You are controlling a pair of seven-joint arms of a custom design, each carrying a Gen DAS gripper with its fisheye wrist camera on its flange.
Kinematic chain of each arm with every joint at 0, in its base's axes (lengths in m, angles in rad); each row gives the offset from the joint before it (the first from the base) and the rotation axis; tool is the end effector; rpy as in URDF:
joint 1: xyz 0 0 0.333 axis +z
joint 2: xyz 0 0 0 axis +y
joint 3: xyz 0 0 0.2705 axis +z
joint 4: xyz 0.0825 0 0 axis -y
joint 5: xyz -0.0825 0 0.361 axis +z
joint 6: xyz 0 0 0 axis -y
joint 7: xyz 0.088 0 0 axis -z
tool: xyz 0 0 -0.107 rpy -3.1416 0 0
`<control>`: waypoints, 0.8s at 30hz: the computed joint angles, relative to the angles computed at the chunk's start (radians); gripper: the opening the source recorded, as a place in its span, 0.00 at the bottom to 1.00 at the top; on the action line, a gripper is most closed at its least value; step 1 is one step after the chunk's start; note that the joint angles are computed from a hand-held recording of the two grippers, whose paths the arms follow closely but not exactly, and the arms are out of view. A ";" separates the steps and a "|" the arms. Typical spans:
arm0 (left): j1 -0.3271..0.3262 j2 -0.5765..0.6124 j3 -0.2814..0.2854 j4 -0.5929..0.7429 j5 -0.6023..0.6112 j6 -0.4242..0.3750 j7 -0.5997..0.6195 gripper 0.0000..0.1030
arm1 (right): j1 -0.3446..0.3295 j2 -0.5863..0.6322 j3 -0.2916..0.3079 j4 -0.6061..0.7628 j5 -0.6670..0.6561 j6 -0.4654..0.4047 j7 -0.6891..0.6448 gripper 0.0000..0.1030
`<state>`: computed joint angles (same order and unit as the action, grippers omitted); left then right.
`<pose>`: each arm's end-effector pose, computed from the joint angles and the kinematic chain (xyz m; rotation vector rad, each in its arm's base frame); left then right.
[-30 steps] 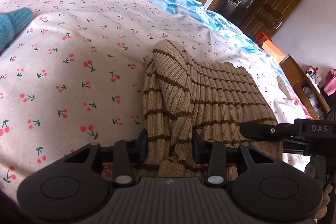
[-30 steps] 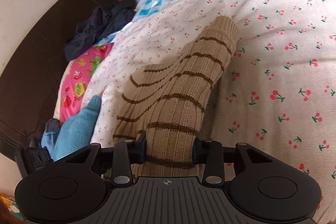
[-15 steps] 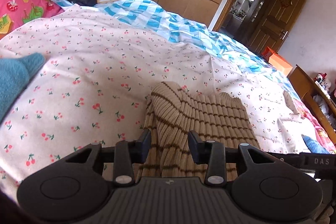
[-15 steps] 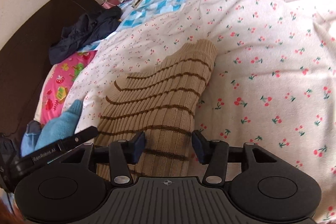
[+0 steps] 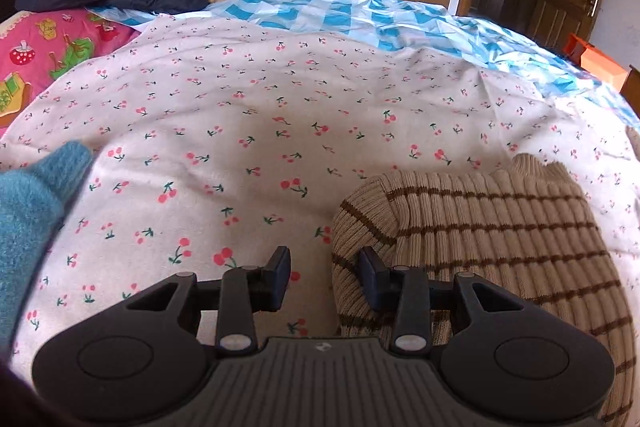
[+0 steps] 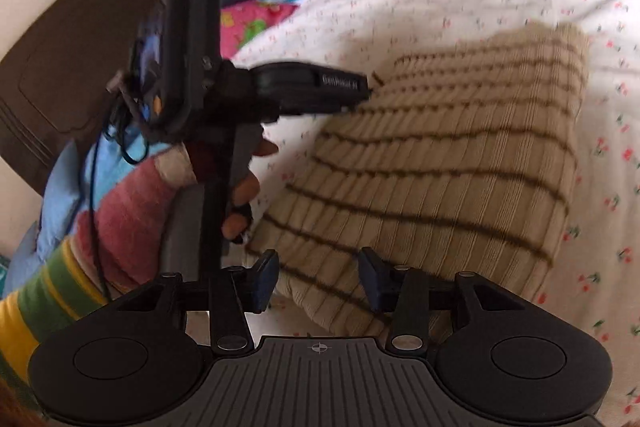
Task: Fold small clothes
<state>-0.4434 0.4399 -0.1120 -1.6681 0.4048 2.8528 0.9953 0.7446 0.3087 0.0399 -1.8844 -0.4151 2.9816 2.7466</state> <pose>0.5699 -0.3660 0.4086 -1.5605 2.1036 -0.9306 0.4322 0.4683 0.4049 -1.6417 1.6669 -0.0723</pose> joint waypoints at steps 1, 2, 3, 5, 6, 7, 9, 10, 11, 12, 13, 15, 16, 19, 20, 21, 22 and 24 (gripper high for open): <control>-0.001 -0.010 0.005 -0.015 0.005 0.001 -0.004 0.43 | -0.015 0.016 0.021 0.011 -0.004 -0.015 -0.001 0.40; 0.001 -0.019 0.007 -0.026 0.006 -0.002 -0.006 0.43 | 0.000 0.022 0.007 0.015 -0.021 -0.023 0.010 0.39; 0.003 -0.022 0.009 -0.028 0.008 -0.014 -0.009 0.43 | 0.023 0.021 -0.017 0.012 -0.027 -0.019 0.012 0.39; 0.003 -0.027 0.014 -0.025 0.011 -0.047 -0.028 0.42 | 0.019 0.011 -0.017 -0.001 -0.023 -0.004 0.028 0.39; 0.004 -0.034 0.015 -0.031 0.015 -0.053 -0.040 0.40 | 0.014 0.004 -0.015 -0.008 -0.019 0.007 0.031 0.39; 0.012 -0.045 0.010 -0.045 0.009 -0.047 -0.050 0.40 | 0.020 -0.004 -0.024 -0.012 -0.030 0.011 0.043 0.39; 0.039 -0.085 -0.014 -0.103 -0.024 -0.004 -0.058 0.40 | 0.047 -0.026 -0.054 -0.020 -0.082 0.008 0.090 0.42; 0.041 -0.108 -0.015 -0.133 -0.023 0.015 -0.069 0.40 | 0.053 -0.039 -0.065 -0.028 -0.113 0.010 0.116 0.42; 0.035 -0.133 -0.007 -0.161 -0.006 0.030 -0.088 0.40 | 0.066 -0.054 -0.081 -0.039 -0.158 0.012 0.158 0.42; 0.028 -0.158 0.000 -0.189 0.018 0.045 -0.107 0.40 | 0.072 -0.070 -0.090 -0.050 -0.202 0.012 0.199 0.42; 0.028 -0.183 -0.002 -0.217 0.034 0.057 -0.115 0.40 | 0.083 -0.093 -0.104 -0.067 -0.255 0.008 0.253 0.42; 0.040 -0.228 -0.021 -0.264 0.039 0.071 -0.117 0.40 | 0.097 -0.129 -0.120 -0.089 -0.355 -0.015 0.359 0.42; 0.051 -0.252 -0.038 -0.289 0.026 0.080 -0.105 0.40 | 0.107 -0.151 -0.126 -0.103 -0.418 -0.034 0.422 0.42; 0.068 -0.307 -0.077 -0.345 -0.002 0.084 -0.076 0.40 | 0.104 -0.203 -0.111 -0.134 -0.535 -0.109 0.537 0.42; 0.073 -0.322 -0.092 -0.362 -0.018 0.084 -0.057 0.40 | 0.096 -0.212 -0.098 -0.140 -0.539 -0.132 0.552 0.42; 0.077 -0.333 -0.103 -0.375 -0.031 0.080 -0.040 0.40 | 0.088 -0.219 -0.085 -0.145 -0.535 -0.156 0.561 0.42; 0.076 -0.347 -0.113 -0.389 -0.035 0.073 -0.030 0.40 | 0.080 -0.230 -0.070 -0.156 -0.533 -0.181 0.573 0.42; 0.074 -0.369 -0.126 -0.415 -0.031 0.061 -0.021 0.40 | 0.067 -0.254 -0.038 -0.180 -0.527 -0.230 0.586 0.42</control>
